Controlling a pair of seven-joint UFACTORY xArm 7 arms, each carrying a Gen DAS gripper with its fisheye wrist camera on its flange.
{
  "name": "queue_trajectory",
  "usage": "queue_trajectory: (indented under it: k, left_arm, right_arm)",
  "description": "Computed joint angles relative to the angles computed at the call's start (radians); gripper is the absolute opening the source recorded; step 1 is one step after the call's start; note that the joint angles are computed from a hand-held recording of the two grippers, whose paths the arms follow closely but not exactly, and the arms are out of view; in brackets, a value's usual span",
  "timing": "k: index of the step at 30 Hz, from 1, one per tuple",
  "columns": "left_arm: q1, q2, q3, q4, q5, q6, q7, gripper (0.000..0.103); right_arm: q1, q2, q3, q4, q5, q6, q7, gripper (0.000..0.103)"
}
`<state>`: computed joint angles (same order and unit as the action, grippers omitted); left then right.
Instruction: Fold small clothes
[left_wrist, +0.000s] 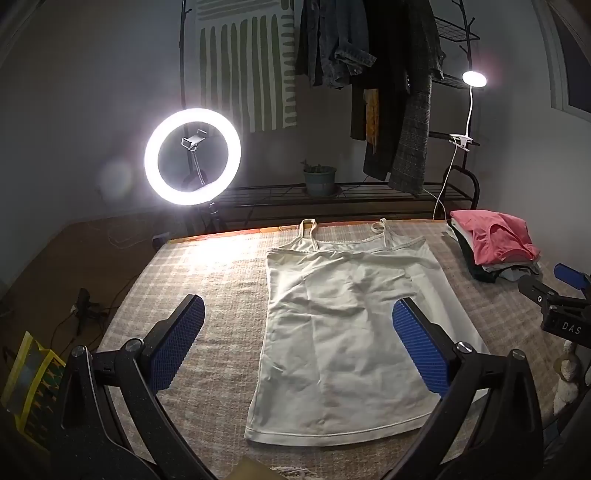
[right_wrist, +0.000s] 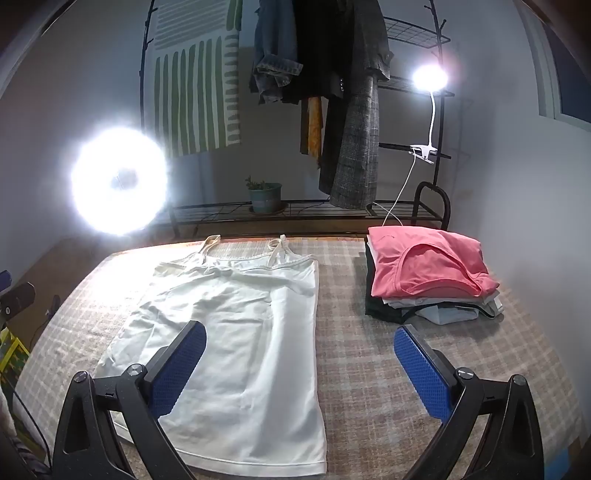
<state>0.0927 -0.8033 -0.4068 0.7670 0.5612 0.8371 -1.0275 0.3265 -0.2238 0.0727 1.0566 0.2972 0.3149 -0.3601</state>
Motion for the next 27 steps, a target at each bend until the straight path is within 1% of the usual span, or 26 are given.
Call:
queue_trajectory:
  k: [27]
  left_arm:
    - [0.005,-0.001,-0.002,-0.003,0.014,-0.008,-0.008,0.103]
  right_arm:
    - [0.003,0.003,0.005,0.002,-0.015,-0.004,0.018,0.103]
